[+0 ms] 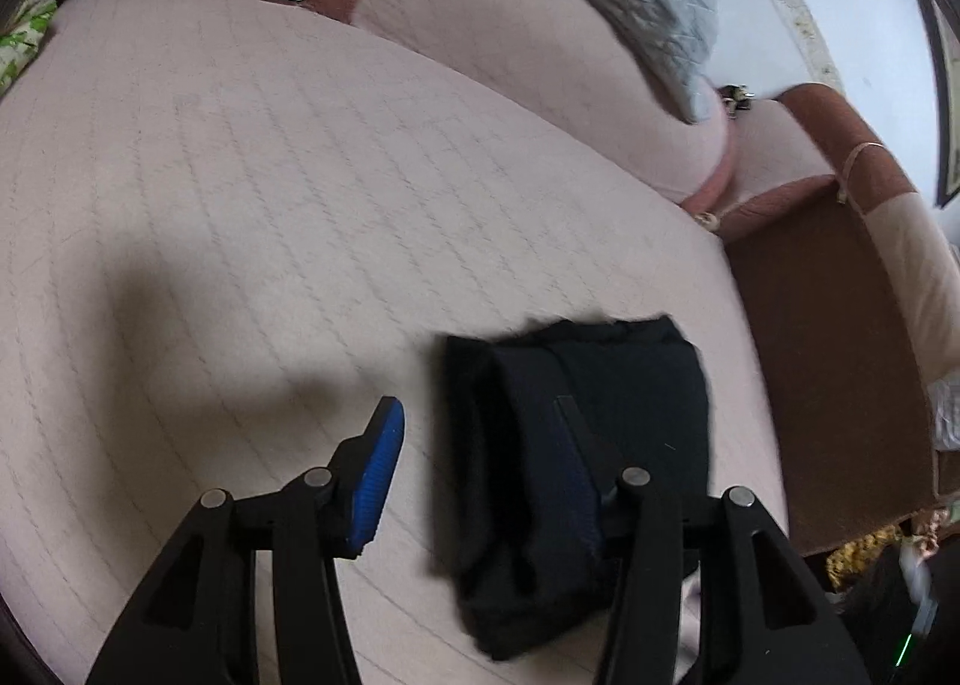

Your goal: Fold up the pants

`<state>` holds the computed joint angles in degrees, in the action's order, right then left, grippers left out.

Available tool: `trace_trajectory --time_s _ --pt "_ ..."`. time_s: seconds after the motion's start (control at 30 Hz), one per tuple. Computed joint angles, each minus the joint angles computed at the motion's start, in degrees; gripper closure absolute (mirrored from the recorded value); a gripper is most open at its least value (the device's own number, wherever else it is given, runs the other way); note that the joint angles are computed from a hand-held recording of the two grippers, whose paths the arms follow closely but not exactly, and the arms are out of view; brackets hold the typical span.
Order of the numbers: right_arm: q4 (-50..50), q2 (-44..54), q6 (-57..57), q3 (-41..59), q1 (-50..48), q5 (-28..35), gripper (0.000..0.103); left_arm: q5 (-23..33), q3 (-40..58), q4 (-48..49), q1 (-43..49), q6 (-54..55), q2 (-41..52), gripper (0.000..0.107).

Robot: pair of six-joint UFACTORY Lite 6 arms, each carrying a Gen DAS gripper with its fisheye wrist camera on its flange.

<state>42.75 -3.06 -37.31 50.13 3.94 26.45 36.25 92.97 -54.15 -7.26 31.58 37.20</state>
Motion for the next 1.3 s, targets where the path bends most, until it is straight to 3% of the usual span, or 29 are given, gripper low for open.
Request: trace_trajectory --time_s 0.13,0.23,0.33,0.43,0.53,0.67,0.87,1.1,1.23,1.3 --pt "6.3 6.8 1.0 9.7 -7.4 1.4 0.056 -0.4 -3.9 -6.5 -3.6 5.7 -2.2 0.057" --pt "5.2 21.9 5.2 26.7 -6.9 3.3 0.056 -2.3 -1.6 -1.8 -7.4 1.6 0.6 0.057" --pt "-1.4 36.5 13.8 42.9 -5.6 7.7 0.052 -3.6 2.4 6.7 -9.4 -7.8 5.8 0.057" --pt "-18.0 46.7 29.9 53.8 -4.7 9.4 0.052 -4.2 1.0 2.4 -8.8 -3.4 6.1 0.057" --pt "-18.8 43.2 30.2 49.0 -5.6 4.7 0.048 -4.0 -0.9 2.7 -7.6 -2.2 3.5 0.057" --pt "1.6 29.3 12.2 32.0 -11.7 -1.1 0.041 -4.5 -4.7 2.5 -4.4 -1.3 0.3 0.057" --pt "9.3 14.1 1.7 12.2 -18.1 -1.1 0.041 -11.8 -17.9 6.7 -4.8 -4.7 -10.5 0.057" --pt "21.6 2.8 -12.8 -6.0 -22.2 1.4 0.041 -22.5 -32.9 45.9 -14.3 -45.1 -24.1 0.047" --pt "21.0 -2.0 -12.9 -10.0 -20.6 1.6 0.041 -21.0 -37.9 69.7 -19.4 -69.1 -29.8 0.044" --pt "18.5 -4.9 -11.0 -11.3 -18.8 1.2 0.040 -17.4 -38.9 81.7 -23.0 -81.0 -32.3 0.043"
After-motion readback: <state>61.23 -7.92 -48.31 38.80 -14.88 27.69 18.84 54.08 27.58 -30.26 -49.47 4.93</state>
